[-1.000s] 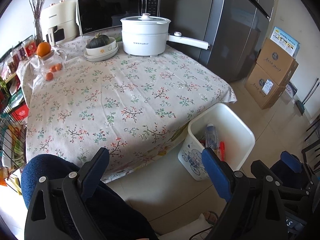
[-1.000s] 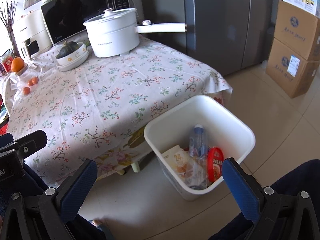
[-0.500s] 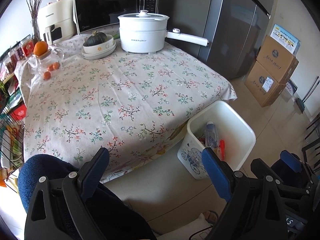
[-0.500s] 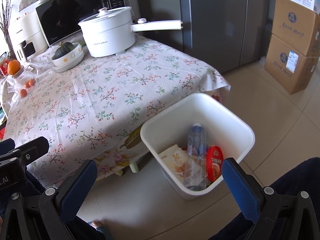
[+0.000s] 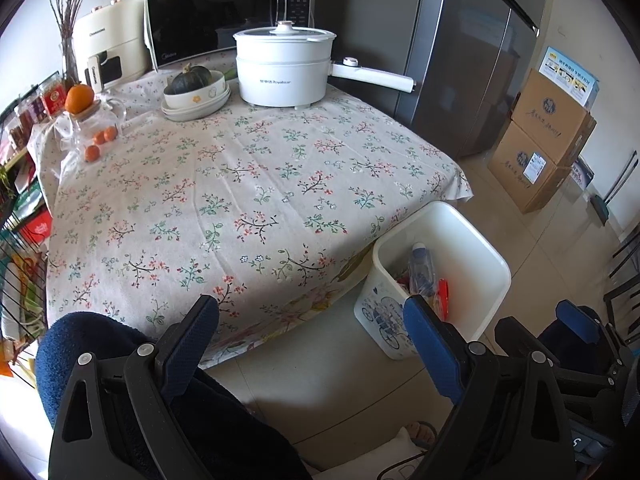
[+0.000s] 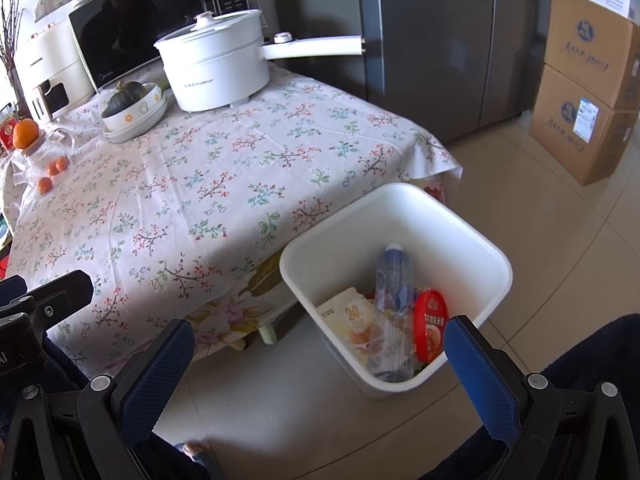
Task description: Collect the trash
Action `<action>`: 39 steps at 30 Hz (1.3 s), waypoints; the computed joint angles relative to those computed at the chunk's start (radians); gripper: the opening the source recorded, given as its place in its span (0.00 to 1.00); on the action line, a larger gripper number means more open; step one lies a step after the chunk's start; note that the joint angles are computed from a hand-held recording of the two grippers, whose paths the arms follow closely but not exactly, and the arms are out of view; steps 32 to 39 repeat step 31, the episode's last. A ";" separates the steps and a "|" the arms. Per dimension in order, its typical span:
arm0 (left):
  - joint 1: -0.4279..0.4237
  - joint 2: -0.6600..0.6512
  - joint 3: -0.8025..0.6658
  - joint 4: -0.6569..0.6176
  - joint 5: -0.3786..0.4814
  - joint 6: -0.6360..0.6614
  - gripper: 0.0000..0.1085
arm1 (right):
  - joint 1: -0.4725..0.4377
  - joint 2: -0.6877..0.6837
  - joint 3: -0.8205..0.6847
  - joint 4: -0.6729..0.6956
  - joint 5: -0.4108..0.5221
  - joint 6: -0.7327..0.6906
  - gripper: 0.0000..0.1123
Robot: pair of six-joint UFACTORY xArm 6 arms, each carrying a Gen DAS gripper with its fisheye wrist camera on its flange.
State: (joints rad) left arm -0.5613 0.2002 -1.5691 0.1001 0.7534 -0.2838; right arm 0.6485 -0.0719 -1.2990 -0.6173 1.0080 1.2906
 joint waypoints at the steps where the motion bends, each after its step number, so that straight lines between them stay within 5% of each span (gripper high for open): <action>1: 0.000 0.001 -0.001 0.000 0.000 0.001 0.87 | -0.001 0.000 0.001 0.003 -0.002 -0.002 0.91; 39: -0.005 -0.013 0.032 -0.080 -0.033 0.077 0.90 | -0.008 0.006 0.014 0.028 -0.007 -0.009 0.91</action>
